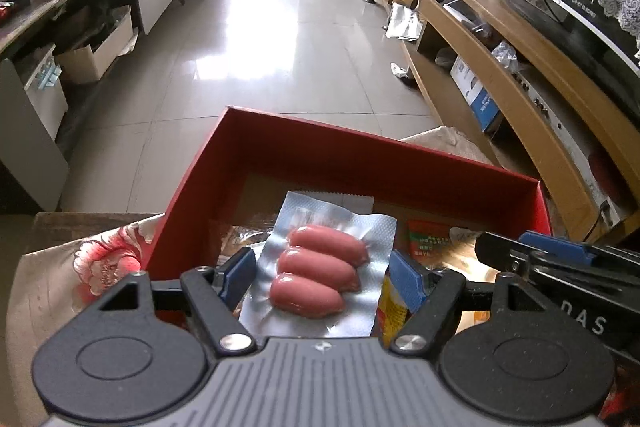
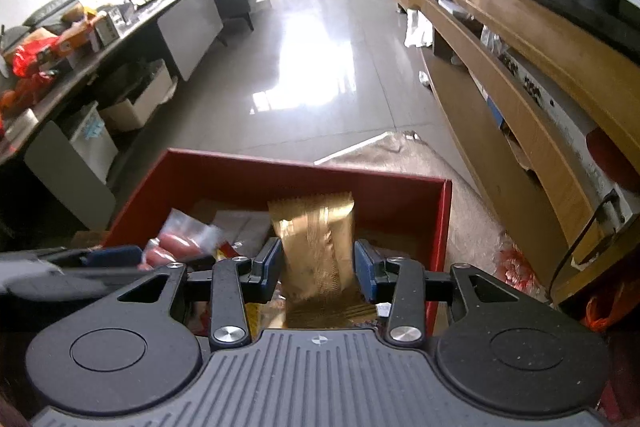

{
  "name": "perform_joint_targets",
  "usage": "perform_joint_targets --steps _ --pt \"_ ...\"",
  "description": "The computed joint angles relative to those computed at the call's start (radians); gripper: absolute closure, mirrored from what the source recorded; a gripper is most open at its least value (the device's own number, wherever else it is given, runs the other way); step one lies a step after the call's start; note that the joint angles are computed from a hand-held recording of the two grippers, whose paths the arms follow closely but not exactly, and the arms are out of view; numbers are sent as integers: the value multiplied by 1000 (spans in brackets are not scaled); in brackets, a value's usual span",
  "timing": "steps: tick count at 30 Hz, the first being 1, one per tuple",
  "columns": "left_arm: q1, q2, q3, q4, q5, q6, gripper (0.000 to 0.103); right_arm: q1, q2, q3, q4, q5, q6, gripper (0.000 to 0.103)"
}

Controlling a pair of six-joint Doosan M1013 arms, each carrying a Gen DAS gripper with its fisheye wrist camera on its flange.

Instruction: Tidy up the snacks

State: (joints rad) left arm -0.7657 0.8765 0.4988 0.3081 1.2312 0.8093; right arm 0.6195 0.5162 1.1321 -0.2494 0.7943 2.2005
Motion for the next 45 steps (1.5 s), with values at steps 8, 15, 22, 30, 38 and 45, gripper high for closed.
perform_joint_targets --steps 8,15,22,30,38,45 --pt "4 -14 18 -18 -8 -16 27 4 1 -3 -23 5 22 44" --pt "-4 -40 41 0 -48 -31 26 11 -17 6 -68 5 54 42" --pt "-11 -73 89 6 -56 -50 26 16 -35 17 -107 17 89 39" --pt "-21 -160 232 26 -109 -102 26 41 -58 31 -152 58 124 34" --pt "-44 -232 355 61 -142 -127 13 81 -86 65 -190 104 127 30" --pt "-69 -293 458 87 -160 -170 4 108 -128 125 -219 108 199 28"
